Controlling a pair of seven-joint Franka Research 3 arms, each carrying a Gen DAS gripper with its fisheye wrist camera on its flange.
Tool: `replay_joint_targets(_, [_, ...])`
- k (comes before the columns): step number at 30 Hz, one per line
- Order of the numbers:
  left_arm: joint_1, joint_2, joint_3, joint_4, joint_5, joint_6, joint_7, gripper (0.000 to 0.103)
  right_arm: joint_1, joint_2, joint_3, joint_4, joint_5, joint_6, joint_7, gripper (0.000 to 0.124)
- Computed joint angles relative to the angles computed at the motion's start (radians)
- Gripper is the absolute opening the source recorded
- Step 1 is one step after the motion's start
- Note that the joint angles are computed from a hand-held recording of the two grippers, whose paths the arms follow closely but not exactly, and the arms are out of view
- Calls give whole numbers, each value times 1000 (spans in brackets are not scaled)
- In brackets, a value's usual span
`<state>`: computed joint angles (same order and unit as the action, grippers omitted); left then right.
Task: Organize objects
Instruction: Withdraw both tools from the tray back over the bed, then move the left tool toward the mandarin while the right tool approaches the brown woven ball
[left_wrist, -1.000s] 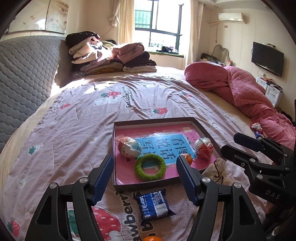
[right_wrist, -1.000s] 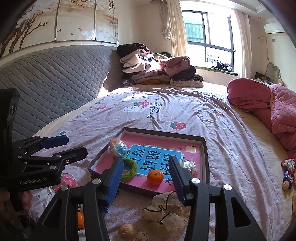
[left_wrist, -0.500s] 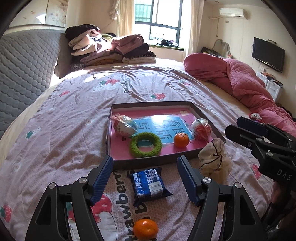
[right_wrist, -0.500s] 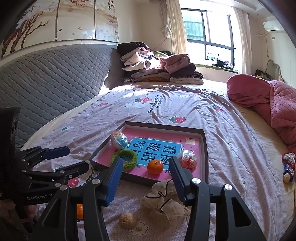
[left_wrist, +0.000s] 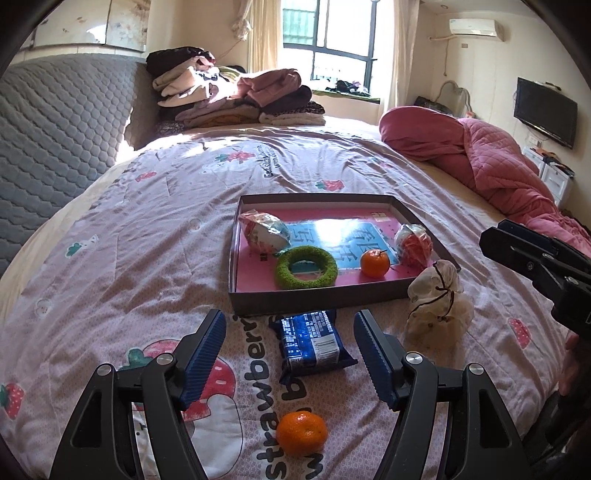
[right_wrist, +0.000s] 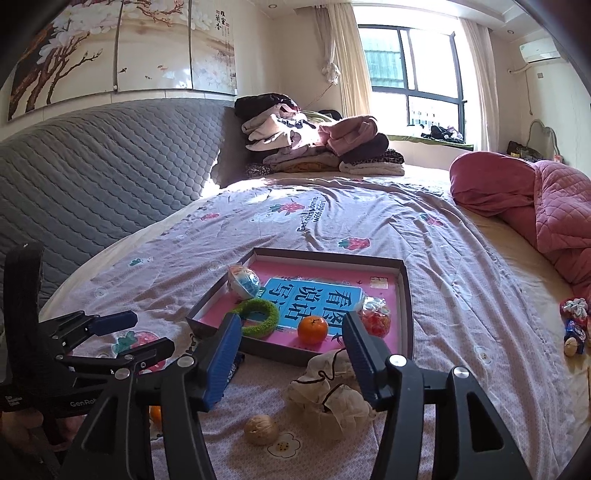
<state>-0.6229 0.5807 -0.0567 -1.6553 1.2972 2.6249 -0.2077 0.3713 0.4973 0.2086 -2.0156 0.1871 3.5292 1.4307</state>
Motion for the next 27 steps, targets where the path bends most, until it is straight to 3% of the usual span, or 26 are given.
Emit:
replay_joint_targets(10, [-8, -31, -10, -46, 45, -35, -62, 73, -29, -13, 33, -41, -47, 28, 27, 58])
replay_joint_targets(27, [-9, -13, -29, -57, -7, -40, -17, 73, -38, -28, 41, -88, -91, 27, 74, 61])
